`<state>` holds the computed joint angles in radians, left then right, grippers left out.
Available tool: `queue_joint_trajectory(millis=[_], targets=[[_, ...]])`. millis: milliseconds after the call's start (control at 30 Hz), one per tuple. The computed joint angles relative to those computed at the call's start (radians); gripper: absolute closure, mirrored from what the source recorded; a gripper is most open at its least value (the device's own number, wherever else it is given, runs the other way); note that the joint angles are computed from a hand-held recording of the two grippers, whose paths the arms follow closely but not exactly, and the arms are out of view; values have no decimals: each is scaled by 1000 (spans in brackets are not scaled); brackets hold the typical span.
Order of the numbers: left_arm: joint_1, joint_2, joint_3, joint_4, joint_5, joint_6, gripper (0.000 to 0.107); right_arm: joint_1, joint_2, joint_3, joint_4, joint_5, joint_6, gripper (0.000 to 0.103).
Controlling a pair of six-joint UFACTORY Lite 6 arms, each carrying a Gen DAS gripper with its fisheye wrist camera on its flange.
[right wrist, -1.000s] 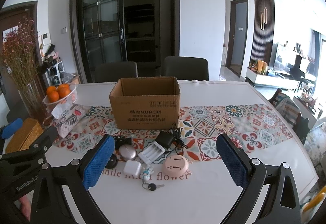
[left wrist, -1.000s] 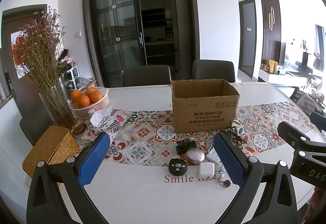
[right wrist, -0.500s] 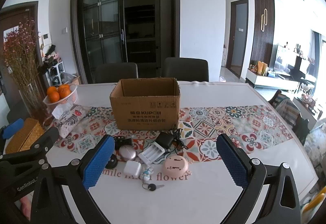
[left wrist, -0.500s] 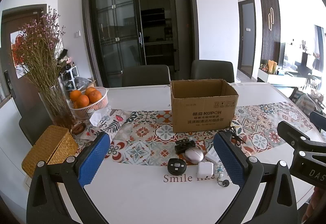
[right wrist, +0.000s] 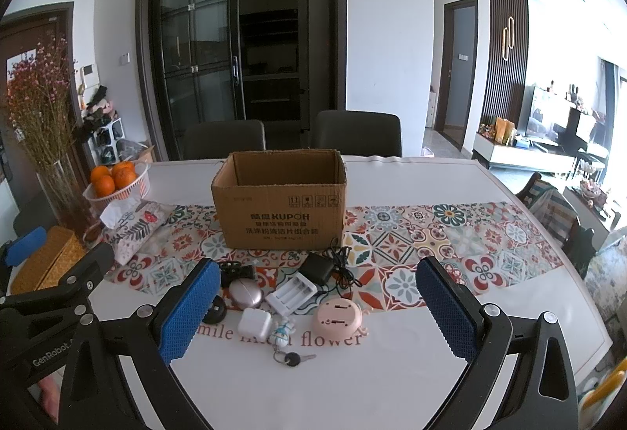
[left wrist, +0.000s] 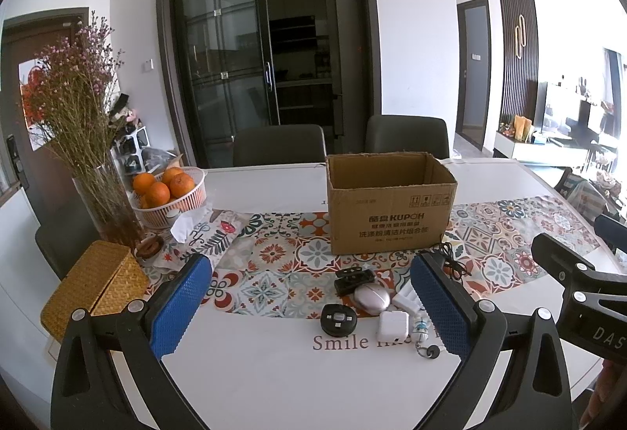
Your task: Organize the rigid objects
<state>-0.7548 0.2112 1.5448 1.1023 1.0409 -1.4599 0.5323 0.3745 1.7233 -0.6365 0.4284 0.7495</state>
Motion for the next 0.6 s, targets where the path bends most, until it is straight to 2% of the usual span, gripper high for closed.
queue_joint_trajectory(millis=[600], targets=[[-2, 13, 18, -16, -3, 8, 4, 1, -3, -13, 4, -4, -2, 2]])
